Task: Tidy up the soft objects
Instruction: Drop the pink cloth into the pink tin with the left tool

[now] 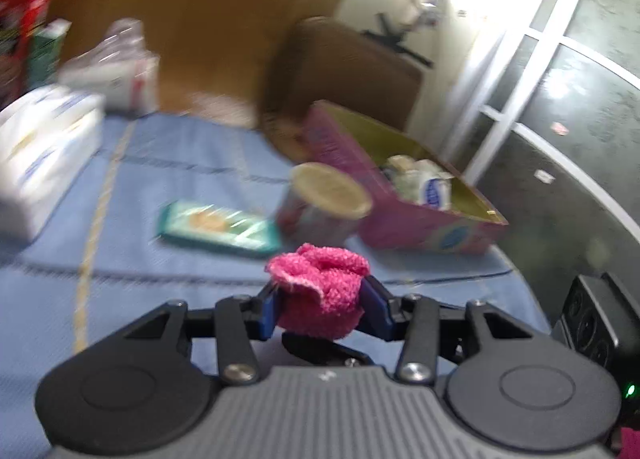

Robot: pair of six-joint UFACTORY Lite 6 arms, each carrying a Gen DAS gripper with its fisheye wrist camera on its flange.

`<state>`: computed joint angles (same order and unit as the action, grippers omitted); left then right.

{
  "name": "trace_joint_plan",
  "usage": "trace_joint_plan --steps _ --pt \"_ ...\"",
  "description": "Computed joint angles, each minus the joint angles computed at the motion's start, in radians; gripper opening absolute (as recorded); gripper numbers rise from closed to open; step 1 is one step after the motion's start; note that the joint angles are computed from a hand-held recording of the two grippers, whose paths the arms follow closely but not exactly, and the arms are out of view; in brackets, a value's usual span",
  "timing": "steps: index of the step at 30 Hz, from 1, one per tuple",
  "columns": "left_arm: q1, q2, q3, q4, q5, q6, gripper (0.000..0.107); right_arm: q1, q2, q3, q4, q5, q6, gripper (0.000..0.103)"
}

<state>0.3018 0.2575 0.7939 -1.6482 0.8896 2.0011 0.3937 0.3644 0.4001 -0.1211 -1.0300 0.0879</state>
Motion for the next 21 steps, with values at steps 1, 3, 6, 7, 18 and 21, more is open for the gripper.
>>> trace_joint_plan --steps 1,3,6,7,18,21 --pt "-0.039 0.0 0.023 -0.008 -0.003 -0.02 0.043 -0.013 -0.028 -0.029 0.012 -0.02 -0.016 0.04" --pt "-0.124 0.009 0.074 -0.032 -0.021 -0.068 0.043 -0.056 -0.088 -0.075 0.031 -0.042 -0.059 0.04" --pt "-0.257 0.069 0.202 -0.074 -0.056 -0.14 0.043 -0.186 -0.162 -0.096 -0.011 -0.034 -0.091 0.04" --pt "-0.308 0.101 0.259 -0.093 -0.074 -0.166 0.043 -0.231 -0.186 -0.097 -0.03 -0.023 -0.088 0.04" --pt "-0.625 0.634 1.079 0.162 -0.395 -0.737 0.044 -0.692 -0.026 0.308 -0.496 0.242 0.266 0.04" --pt "-0.66 0.775 1.311 0.417 -0.444 -1.032 0.05 -0.718 0.077 0.486 -0.645 0.366 0.437 0.04"
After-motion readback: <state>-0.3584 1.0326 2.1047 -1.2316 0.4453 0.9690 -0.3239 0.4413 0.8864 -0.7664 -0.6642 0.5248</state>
